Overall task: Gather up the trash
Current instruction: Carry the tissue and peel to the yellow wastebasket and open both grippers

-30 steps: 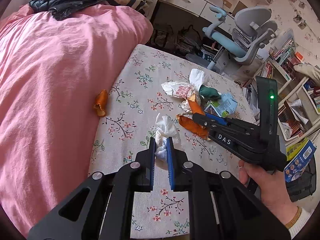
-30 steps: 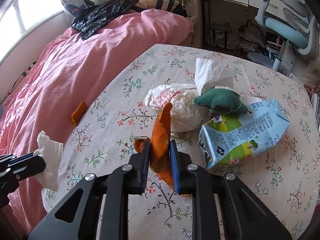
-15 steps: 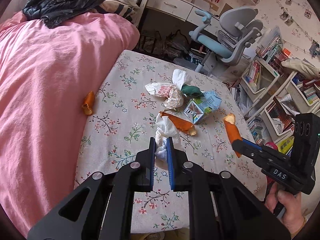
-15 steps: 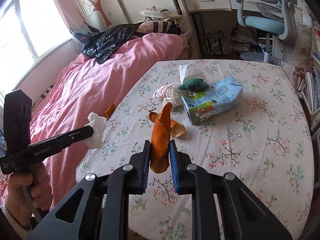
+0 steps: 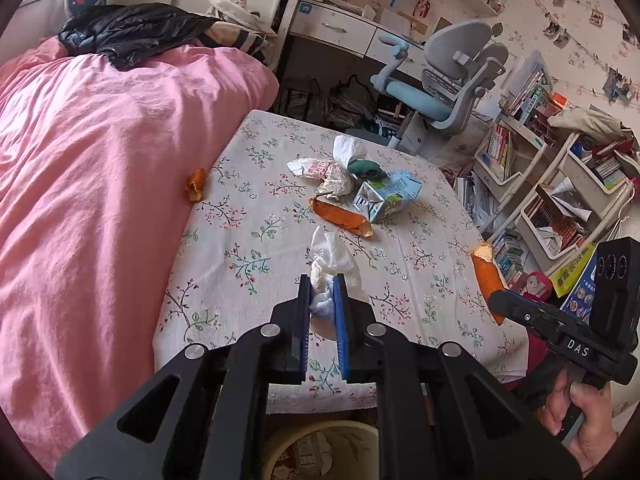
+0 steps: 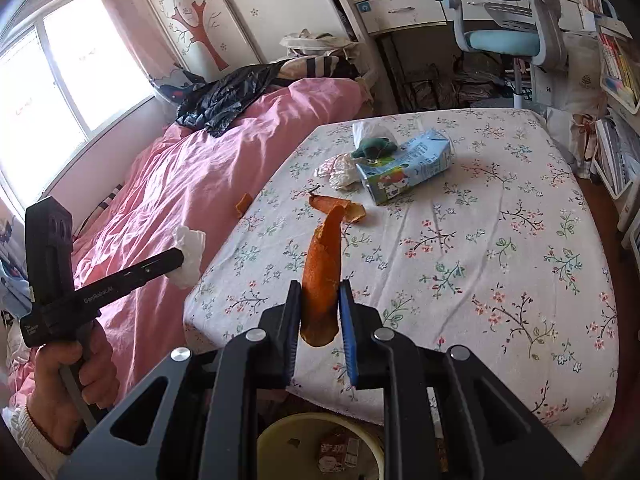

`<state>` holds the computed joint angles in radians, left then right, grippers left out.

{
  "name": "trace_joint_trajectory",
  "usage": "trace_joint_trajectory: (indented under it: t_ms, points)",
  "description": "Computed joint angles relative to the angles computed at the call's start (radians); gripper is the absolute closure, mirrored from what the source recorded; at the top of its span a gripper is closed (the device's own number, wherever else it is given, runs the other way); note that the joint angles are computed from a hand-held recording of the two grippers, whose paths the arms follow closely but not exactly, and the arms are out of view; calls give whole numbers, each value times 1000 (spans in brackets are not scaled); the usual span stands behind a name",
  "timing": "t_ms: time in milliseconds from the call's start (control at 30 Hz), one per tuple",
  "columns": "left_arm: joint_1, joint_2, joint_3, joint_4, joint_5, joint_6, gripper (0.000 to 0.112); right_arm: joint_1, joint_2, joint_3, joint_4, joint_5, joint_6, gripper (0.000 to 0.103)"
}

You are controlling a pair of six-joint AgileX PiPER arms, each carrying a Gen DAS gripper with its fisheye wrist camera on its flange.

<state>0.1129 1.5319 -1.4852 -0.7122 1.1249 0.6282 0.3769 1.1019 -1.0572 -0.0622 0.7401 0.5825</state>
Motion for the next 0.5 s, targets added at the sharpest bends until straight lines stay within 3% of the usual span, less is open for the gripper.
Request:
trace_joint_trajectory:
  t_ms: [300,500]
  points:
    - [52,-76,97,-37,26,61,101,336,33,33,-229,37,267,83]
    - [86,-119,147,-49,50,98,101,518,114,80,-192,73,317,82]
